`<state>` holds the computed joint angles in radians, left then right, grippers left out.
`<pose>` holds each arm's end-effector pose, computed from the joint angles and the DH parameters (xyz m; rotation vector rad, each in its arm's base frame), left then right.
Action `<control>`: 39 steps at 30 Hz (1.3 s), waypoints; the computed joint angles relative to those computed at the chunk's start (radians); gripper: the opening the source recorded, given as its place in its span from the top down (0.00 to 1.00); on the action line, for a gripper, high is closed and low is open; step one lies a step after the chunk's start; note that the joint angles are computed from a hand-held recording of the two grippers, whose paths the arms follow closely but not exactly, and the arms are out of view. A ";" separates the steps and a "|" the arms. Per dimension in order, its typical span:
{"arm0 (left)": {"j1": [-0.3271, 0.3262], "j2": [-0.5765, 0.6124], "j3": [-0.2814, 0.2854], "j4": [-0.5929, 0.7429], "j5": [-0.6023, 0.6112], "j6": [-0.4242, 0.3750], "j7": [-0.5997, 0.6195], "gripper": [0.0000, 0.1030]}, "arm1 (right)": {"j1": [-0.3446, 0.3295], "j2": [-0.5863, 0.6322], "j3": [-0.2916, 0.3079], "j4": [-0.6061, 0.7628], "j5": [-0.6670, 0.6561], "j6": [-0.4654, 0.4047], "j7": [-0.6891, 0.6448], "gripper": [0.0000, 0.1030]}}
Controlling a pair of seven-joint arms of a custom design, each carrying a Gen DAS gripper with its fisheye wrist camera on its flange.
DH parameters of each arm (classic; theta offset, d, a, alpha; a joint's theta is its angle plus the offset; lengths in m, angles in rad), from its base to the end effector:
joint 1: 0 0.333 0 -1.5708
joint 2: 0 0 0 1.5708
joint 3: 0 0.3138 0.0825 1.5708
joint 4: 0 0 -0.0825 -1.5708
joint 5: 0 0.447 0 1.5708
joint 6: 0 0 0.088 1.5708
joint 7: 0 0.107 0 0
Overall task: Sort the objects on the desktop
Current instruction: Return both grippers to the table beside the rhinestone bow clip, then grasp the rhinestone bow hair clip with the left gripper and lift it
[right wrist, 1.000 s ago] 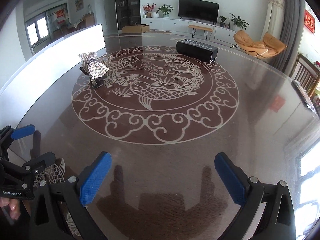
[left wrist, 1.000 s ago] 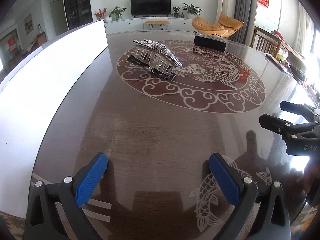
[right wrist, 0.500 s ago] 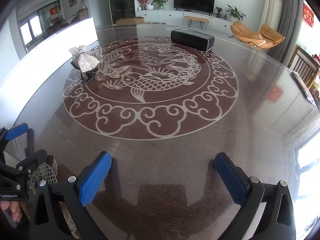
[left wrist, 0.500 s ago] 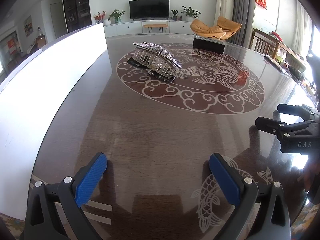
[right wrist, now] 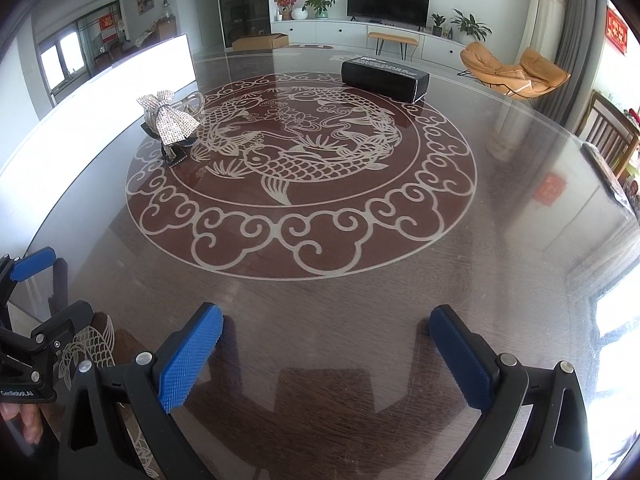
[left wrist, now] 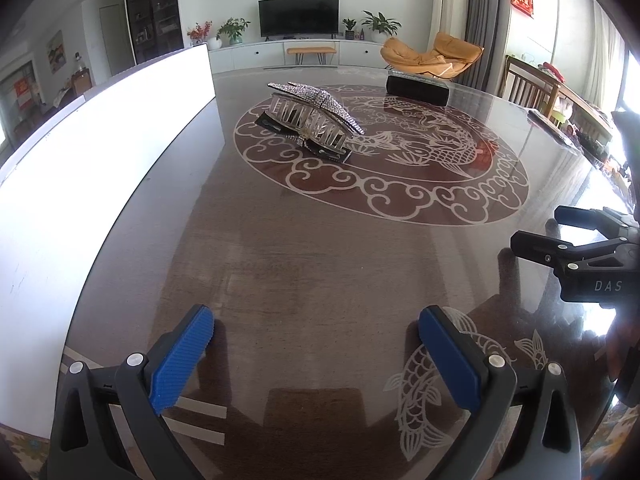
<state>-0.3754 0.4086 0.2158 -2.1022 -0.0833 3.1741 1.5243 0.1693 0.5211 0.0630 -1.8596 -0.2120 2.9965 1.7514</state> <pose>0.6585 -0.1029 0.2521 -1.7660 1.9055 -0.6642 0.7063 0.1787 0.2608 -2.0497 1.6195 -0.5300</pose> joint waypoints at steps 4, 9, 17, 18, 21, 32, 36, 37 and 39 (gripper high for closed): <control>-0.049 0.002 0.053 0.044 0.029 -0.124 -0.076 0.00 | 0.000 0.000 0.000 0.001 0.002 0.000 -0.002 0.00; -0.047 0.076 0.053 0.182 0.087 -0.226 -0.190 0.00 | 0.000 0.000 0.000 0.001 0.002 0.000 -0.003 0.00; -0.037 0.341 0.053 0.659 0.147 -0.560 -0.468 0.00 | -0.002 0.000 0.003 0.000 0.005 0.000 -0.006 0.00; -0.024 0.378 0.043 0.727 0.151 -0.603 -0.489 0.00 | -0.006 0.000 0.007 -0.001 0.006 0.002 -0.010 0.00; 0.025 0.492 0.007 0.934 0.166 -0.710 -0.523 0.00 | -0.027 -0.002 0.032 -0.005 0.020 0.006 -0.036 0.00; 0.193 0.499 -0.139 0.899 0.288 -0.470 -0.358 0.20 | -0.066 -0.007 0.075 -0.022 0.072 0.043 -0.086 0.00; 0.271 0.399 -0.219 0.725 0.249 -0.345 -0.165 0.37 | -0.069 -0.003 0.079 -0.016 0.079 0.039 -0.094 0.00; 0.301 0.364 -0.251 0.665 0.227 -0.317 -0.105 0.38 | -0.068 -0.002 0.079 -0.015 0.079 0.038 -0.095 0.00; 0.369 0.296 -0.323 0.546 0.184 -0.268 0.025 0.38 | -0.064 -0.002 0.073 -0.014 0.079 0.038 -0.093 0.00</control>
